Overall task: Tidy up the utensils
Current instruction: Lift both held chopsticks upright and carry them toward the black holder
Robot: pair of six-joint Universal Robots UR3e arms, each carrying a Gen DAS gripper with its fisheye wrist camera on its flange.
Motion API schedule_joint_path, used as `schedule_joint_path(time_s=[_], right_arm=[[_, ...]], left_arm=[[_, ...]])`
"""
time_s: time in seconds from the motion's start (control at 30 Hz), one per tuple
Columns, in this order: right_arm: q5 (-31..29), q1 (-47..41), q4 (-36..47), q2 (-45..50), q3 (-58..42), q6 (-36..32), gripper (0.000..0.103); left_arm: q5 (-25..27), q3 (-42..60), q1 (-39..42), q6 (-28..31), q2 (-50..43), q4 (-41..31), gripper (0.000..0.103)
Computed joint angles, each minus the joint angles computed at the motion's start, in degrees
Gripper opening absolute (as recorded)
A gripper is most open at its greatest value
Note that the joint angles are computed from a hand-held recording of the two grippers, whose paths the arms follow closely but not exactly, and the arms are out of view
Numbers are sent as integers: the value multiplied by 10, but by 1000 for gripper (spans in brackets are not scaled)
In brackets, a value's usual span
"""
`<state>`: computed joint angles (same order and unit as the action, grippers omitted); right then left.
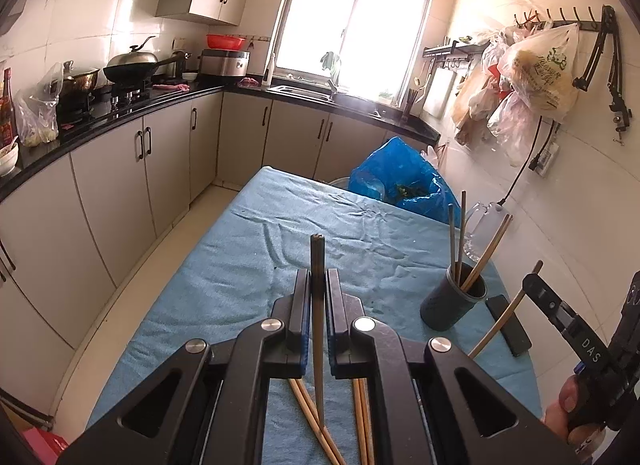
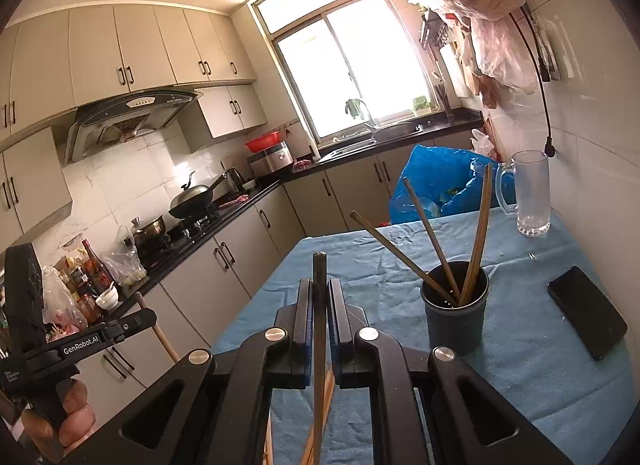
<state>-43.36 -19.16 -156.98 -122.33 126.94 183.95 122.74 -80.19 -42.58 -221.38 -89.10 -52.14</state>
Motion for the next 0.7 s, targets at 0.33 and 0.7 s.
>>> schedule_joint_path(time_s=[0.33,0.7], right_arm=[[18,-21,12,-13,6,-3,8],[44,-53,30,-31,15,-13,8]], left_arm=[[-2,33,-6,7,-28,-11,6],[-2,70,-12,13,-57,-25,6]])
